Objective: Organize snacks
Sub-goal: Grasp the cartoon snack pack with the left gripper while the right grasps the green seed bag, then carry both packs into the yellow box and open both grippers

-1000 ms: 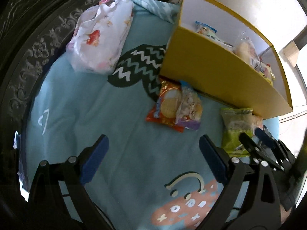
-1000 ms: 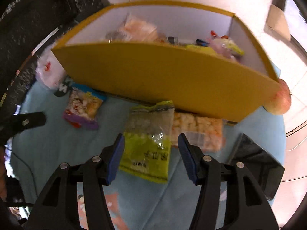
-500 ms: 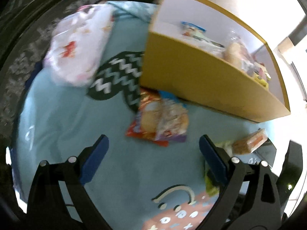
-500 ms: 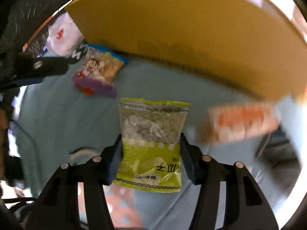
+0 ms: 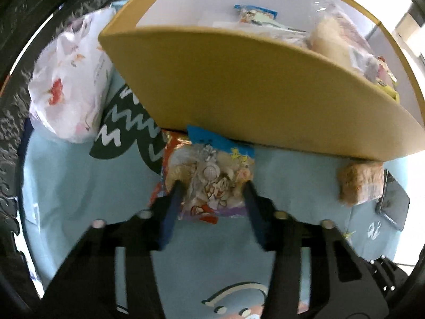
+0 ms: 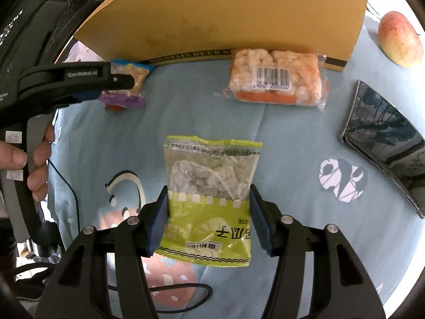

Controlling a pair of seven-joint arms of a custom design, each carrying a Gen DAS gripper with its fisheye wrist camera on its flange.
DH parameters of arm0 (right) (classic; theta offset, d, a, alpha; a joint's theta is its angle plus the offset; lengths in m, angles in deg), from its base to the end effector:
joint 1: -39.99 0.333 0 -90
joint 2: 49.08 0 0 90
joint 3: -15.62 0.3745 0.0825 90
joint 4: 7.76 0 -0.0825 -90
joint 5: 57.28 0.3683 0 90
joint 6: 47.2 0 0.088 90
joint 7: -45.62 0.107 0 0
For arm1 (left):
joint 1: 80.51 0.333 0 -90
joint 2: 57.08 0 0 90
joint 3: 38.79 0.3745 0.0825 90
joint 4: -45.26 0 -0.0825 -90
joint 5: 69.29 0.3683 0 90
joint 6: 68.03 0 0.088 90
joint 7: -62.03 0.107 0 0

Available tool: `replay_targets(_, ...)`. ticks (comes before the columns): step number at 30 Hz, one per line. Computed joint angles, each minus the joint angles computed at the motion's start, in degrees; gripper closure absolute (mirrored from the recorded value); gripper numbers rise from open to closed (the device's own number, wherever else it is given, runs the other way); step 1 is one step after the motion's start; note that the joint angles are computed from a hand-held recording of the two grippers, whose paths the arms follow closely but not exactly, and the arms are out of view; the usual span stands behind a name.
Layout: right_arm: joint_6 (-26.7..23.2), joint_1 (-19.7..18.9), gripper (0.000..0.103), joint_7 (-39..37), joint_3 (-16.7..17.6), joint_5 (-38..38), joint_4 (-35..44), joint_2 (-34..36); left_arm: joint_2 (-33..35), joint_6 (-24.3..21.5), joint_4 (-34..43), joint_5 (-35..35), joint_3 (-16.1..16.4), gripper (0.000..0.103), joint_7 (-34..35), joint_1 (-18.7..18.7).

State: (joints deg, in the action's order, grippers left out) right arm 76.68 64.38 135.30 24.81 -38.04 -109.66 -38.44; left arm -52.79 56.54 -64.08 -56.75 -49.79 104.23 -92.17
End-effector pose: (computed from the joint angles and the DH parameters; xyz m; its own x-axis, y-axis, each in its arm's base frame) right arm 0.5217 0.3528 0.5371 0.4152 -0.8472 -0.3314 -0.9096 -0.3806 -0.1665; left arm 0.5467 -0.2157 0.5414 0.3263 -0.9452 0.0094 -0.9124 -0.3175 -0.2583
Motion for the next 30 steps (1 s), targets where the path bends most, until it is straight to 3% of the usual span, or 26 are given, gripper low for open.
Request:
replay_targets(3,-0.6,-0.1,0.045,0.2,0.0,0.6,0.4,0.1,-1.6,0.8,-1.1,-0.1,-0.1,0.084,-0.7,0.0)
replay_targets(7,-1.8,-1.3,0.045,-1.3,-0.3,2.8,1.4,-0.2,-6.7,4.5,-5.6,-4.2,0.1,0.084,-0.6,1.0)
replay_targets(19,0.9,-3.0,0.045,-3.0,-1.0,7.7,4.0,-2.7,-14.6,7.7,-9.0,-8.8,-0.7,0.084,1.6,2.7)
replay_targets(25,6.2,-3.6,0.045,-2.2,-1.7,7.6,7.8,-2.2,-14.8,10.2,-6.7,-8.3,-0.4,0.084,1.9,3.8)
replay_targets(30,12.5,-3.2,0.045,1.2,-2.1,2.3,13.2,1.2,-10.6,11.7,-0.7,-5.7,-0.6,0.084,2.5,4.3)
